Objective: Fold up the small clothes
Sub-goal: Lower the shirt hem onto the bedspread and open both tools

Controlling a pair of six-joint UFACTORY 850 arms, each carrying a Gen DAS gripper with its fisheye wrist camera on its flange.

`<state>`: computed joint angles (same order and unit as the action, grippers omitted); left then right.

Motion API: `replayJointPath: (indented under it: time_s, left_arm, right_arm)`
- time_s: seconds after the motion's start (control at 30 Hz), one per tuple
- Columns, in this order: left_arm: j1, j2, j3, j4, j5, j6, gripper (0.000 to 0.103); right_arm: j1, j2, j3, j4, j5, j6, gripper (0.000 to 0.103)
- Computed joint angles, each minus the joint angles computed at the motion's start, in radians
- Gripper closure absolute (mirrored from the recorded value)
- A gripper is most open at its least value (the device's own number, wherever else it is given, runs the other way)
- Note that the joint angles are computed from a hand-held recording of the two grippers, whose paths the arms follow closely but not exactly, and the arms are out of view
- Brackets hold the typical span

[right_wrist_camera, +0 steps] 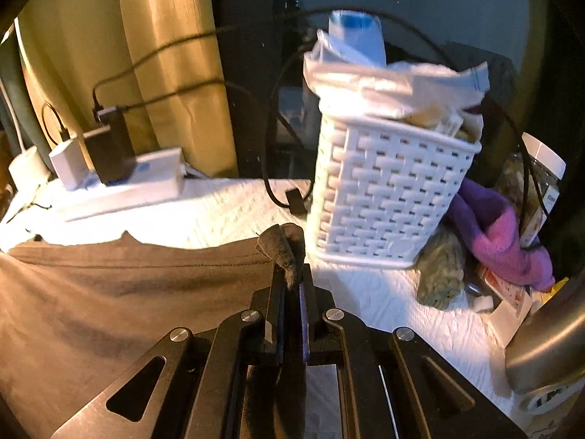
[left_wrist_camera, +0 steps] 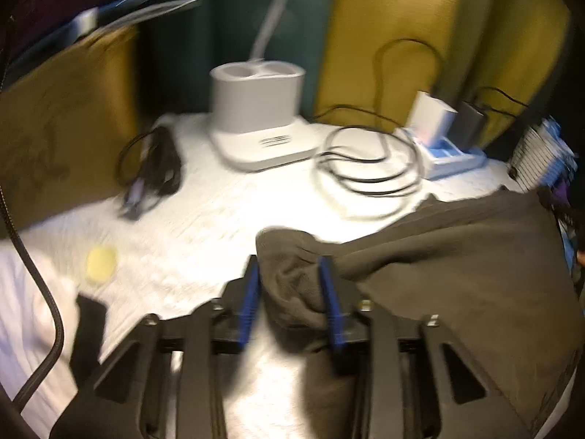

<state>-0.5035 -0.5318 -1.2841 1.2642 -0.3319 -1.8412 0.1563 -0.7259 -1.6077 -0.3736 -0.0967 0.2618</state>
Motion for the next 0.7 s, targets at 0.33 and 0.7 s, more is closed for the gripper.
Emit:
replayJointPath:
  time_s: [0.33,0.7]
  left_arm:
    - [0.04,0.021,0.023,-0.196,0.1,0.146,0.039]
    - [0.005,-0.067,-0.09,-0.132,-0.128,0.227,0.038]
  right_arm:
    - [0.025,-0.065,-0.079,-0.194,-0.152,0.144,0.097]
    - [0.007,-0.042,-0.038,-0.481,-0.18,0.451,0.043]
